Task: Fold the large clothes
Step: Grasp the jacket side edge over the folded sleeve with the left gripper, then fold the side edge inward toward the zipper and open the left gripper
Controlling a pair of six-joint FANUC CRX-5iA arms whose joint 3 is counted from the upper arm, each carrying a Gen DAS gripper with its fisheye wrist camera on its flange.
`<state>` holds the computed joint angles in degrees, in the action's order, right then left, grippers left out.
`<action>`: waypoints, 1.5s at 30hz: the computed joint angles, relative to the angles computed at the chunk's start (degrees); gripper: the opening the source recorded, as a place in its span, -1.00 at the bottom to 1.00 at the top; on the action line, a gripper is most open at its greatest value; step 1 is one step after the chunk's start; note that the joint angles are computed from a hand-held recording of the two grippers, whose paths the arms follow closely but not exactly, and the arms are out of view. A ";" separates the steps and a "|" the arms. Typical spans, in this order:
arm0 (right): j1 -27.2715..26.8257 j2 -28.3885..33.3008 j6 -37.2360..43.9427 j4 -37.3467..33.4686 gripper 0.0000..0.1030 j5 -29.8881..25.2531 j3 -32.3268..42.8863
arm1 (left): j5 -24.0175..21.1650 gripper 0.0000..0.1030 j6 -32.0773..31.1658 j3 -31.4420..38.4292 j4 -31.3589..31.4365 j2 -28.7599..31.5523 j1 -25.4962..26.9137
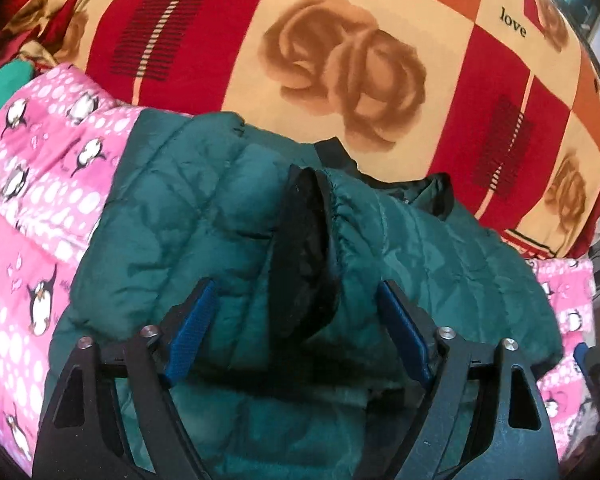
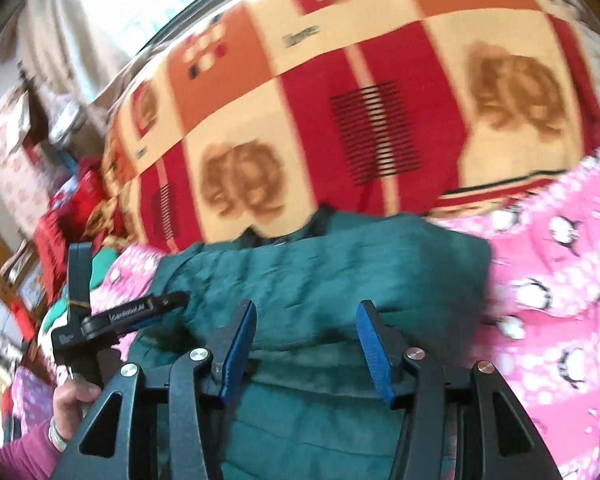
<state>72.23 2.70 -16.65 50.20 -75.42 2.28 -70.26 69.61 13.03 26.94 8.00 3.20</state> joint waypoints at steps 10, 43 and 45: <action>-2.25 -2.86 -6.47 -3.85 -0.03 -0.06 -5.64 | 5.22 -0.78 -2.89 1.89 -0.38 -0.67 3.55; -4.76 5.43 17.15 -8.77 -0.03 -1.86 7.00 | -7.30 0.35 -24.08 9.02 5.30 1.12 14.04; -3.85 4.73 15.88 -8.38 -0.03 -2.82 6.14 | -8.26 0.35 -24.41 9.08 5.54 0.88 14.19</action>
<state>68.38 7.43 -0.78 41.82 -78.23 8.41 -78.52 45.20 22.11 32.49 8.88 17.39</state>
